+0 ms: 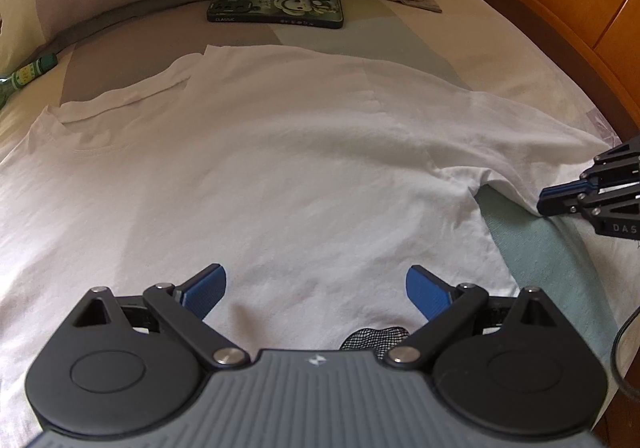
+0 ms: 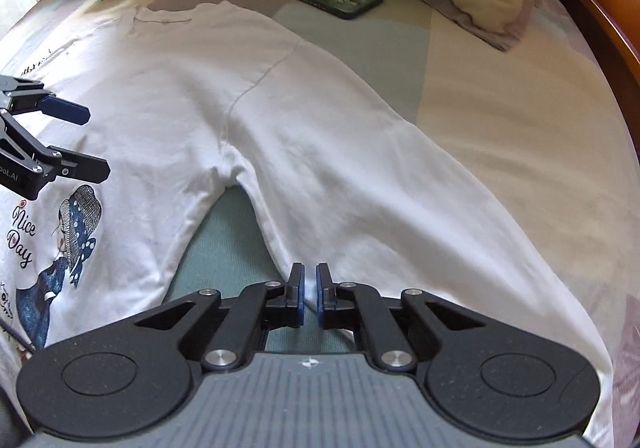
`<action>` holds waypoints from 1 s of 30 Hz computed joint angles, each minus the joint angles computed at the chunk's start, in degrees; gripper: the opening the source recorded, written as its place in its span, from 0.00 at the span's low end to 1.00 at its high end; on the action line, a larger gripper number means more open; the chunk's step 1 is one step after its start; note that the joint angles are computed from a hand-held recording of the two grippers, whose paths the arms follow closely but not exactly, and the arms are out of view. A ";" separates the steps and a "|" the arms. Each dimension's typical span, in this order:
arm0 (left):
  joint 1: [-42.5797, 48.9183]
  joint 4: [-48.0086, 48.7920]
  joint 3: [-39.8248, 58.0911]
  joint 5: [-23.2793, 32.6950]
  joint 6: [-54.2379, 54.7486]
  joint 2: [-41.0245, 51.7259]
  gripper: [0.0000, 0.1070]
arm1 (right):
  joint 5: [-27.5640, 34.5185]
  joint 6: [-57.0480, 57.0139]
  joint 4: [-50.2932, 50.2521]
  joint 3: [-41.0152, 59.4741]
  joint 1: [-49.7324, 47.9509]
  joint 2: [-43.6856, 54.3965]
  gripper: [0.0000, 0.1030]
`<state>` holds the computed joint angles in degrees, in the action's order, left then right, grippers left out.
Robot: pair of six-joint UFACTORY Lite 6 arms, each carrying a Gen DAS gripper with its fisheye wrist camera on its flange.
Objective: Fold clothes
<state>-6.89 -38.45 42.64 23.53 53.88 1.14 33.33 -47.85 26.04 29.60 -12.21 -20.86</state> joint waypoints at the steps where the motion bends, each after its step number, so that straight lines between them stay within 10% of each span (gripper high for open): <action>1: 0.23 -0.02 -0.02 -0.06 -0.07 0.03 0.90 | 0.16 0.09 0.47 0.36 -0.14 -0.38 0.09; 13: -0.81 -0.37 -1.87 -1.00 -0.08 -2.30 0.90 | -8.73 -6.09 15.02 3.95 9.67 11.24 0.15; 22: -1.10 2.00 -0.56 0.22 -2.97 -2.09 0.90 | 13.62 -2.06 3.07 2.13 -23.59 -4.65 0.27; 30: -7.58 5.89 2.03 -0.70 -6.24 0.32 0.90 | 6.32 -18.57 4.87 11.29 -53.02 4.92 0.36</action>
<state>-14.47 -32.56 44.67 22.83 47.64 1.46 39.65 -66.41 30.91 40.89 -65.23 -15.95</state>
